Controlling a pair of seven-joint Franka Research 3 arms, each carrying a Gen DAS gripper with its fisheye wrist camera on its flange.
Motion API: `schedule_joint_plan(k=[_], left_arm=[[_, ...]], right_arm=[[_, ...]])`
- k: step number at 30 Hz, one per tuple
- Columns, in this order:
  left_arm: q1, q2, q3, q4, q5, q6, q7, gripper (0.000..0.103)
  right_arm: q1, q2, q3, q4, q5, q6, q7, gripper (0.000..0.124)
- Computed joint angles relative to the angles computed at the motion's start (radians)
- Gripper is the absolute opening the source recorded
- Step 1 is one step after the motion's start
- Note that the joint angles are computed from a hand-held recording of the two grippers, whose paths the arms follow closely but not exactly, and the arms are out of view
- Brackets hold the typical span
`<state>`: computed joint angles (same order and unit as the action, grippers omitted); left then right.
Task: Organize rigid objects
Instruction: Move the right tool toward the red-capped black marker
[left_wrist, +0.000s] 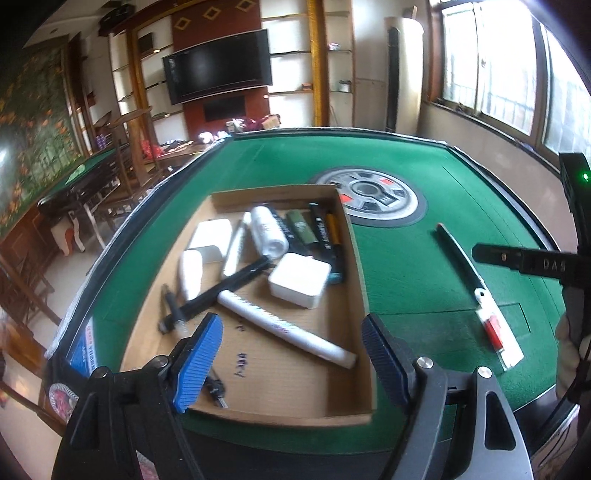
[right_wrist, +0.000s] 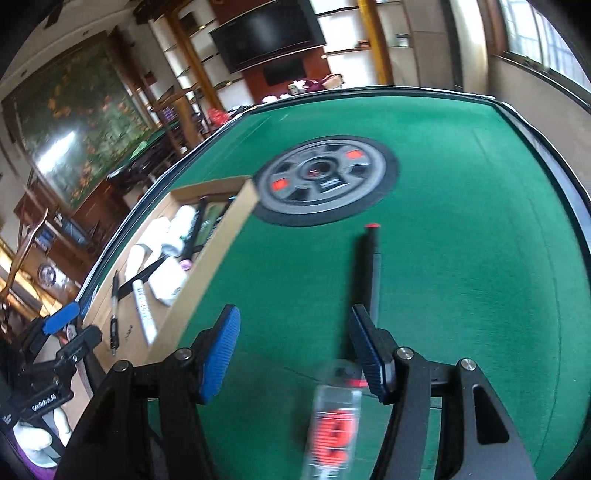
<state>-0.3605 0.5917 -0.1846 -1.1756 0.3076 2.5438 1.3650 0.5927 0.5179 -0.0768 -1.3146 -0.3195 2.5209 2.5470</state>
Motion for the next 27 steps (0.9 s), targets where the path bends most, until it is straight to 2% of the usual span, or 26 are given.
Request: schedule_joint_plan(k=[7,15,22,27], left_arm=[[-0.057,0.049,0.001,0.097,0.026,-0.075,0.034,0.081],[-0.108,0.119,-0.006,0.222,0.006,-0.173,0.086,0.081],[-0.157,0.175,0.014,0.318,0.01,-0.247,0.109,0.081],[-0.172,0.193,0.026,0.352,0.016,-0.277,0.114,0.081]], right_arm=[[-0.028,-0.094,-0.023,-0.169,-0.03,0.076,0.072,0.061],[-0.071,-0.105,-0.017,-0.21,-0.045,0.089,0.088,0.061],[-0.107,0.024,0.027,-0.014,0.054,-0.033,-0.078,0.061],[-0.079,0.161,0.012,0.22,0.083,-0.198,-0.177,0.062]])
